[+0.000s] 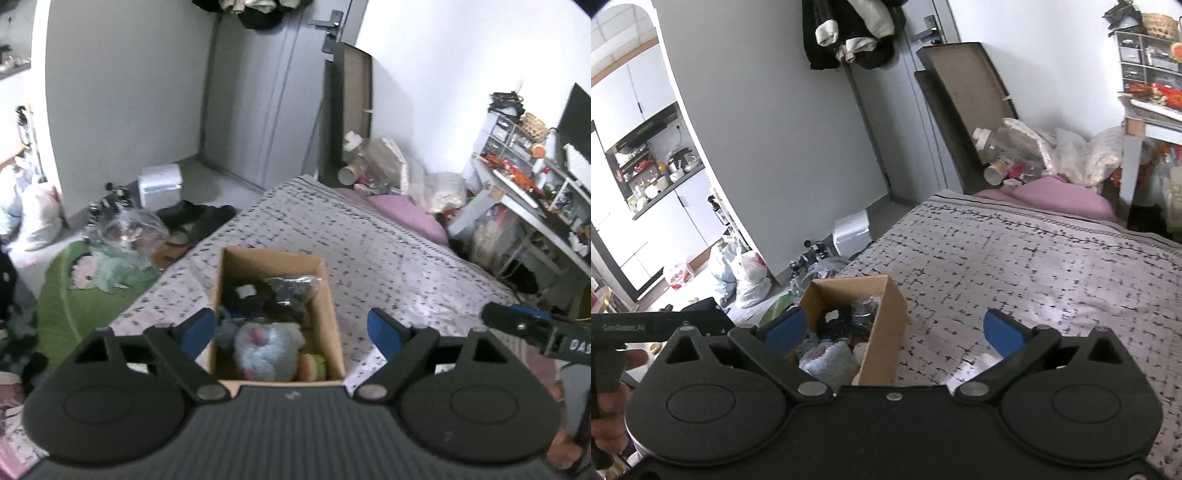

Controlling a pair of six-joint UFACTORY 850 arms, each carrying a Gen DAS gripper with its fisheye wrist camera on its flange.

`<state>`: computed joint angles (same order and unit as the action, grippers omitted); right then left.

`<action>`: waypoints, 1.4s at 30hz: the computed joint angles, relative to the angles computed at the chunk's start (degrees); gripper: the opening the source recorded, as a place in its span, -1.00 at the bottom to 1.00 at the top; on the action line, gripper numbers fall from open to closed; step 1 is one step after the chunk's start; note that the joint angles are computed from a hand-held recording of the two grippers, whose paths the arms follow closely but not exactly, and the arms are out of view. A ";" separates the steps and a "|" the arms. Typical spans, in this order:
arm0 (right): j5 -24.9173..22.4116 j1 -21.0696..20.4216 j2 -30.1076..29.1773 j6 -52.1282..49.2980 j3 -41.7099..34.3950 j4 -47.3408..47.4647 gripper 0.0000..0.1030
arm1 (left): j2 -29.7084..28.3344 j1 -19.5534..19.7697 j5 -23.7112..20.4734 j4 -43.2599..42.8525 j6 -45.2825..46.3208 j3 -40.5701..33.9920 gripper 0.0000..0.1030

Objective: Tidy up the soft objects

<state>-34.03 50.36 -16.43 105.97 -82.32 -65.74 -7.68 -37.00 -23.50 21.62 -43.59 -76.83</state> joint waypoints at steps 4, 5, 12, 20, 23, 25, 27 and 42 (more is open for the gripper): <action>-1.00 0.41 1.01 -0.95 0.73 1.83 1.00 | 1.77 -0.34 -0.07 -0.29 1.49 1.44 0.72; -1.26 0.60 1.26 -0.95 0.93 2.09 1.00 | 2.24 -0.54 0.19 0.54 1.02 1.90 0.72; -3.10 2.26 3.18 0.84 2.64 0.63 1.00 | 4.50 -2.34 -0.22 12.26 -10.01 4.27 0.72; -4.30 3.57 3.44 -3.74 2.36 3.36 1.00 | 6.00 -1.14 3.66 4.49 -2.72 5.71 0.72; -4.42 4.02 3.32 -5.21 2.05 4.56 1.00 | 6.11 -0.54 3.72 -0.74 3.30 6.08 0.72; -4.29 4.29 3.22 -5.84 1.96 4.95 1.00 | 6.63 -0.28 4.36 -2.48 6.19 7.03 0.72; -4.39 4.56 2.98 -7.19 1.67 5.91 1.00 | 7.30 0.19 4.79 -6.48 10.62 8.10 0.72; -5.23 6.15 2.33 -7.68 1.49 9.06 1.00 | 13.82 -0.57 3.96 1.52 0.95 15.56 0.72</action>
